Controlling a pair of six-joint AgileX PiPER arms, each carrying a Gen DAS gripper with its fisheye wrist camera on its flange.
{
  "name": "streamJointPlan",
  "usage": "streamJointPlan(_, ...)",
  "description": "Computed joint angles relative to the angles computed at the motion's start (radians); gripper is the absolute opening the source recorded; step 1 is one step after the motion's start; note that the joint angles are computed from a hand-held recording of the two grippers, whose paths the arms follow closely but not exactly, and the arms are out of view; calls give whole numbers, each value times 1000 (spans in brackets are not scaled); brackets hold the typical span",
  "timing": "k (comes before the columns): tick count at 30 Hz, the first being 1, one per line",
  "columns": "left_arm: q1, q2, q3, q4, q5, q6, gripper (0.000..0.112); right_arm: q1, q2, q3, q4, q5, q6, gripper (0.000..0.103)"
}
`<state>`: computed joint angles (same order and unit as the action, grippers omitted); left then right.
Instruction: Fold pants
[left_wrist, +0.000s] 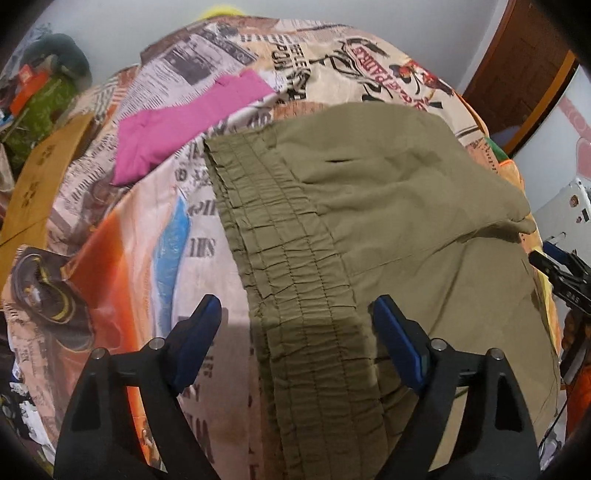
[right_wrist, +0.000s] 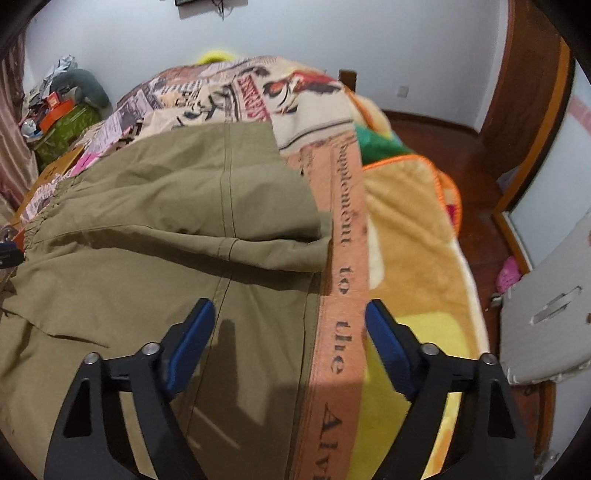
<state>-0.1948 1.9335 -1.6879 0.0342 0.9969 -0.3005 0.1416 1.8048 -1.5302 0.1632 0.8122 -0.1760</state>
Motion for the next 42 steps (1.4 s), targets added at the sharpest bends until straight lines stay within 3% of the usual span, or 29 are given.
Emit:
streamJointPlan(6, 15, 62, -58, -58, 27, 98, 79, -36, 90, -74, 112, 58, -63, 51)
streamJointPlan(10, 33, 70, -58, -85, 11, 121, 77, -68, 115, -76, 206, 68, -104, 40)
streamJointPlan(11, 34, 66, -49, -83, 1, 122, 75, -79, 119, -74, 236, 73, -121, 34)
streamJointPlan(15, 30, 48, -18, -61, -26, 126, 72, -81, 118, -67, 232, 73, -135, 19)
streamJointPlan(28, 3, 24, 27, 49, -66, 111, 74, -46, 106, -78, 80, 98, -113, 11)
streamJointPlan(32, 14, 28, 50, 58, -99, 101, 88, -39, 124, -96, 65, 110, -85, 11)
streamJointPlan(36, 70, 35, 32, -78, -68, 144, 88, -36, 116, -107, 45, 123, -66, 14)
streamJointPlan(40, 59, 30, -18, -60, -12, 129, 86, -42, 101, -138, 34, 179, -42, 17)
streamJointPlan(42, 51, 17, -38, -39, -5, 135, 86, -52, 73, -137, 50, 170, -56, 27)
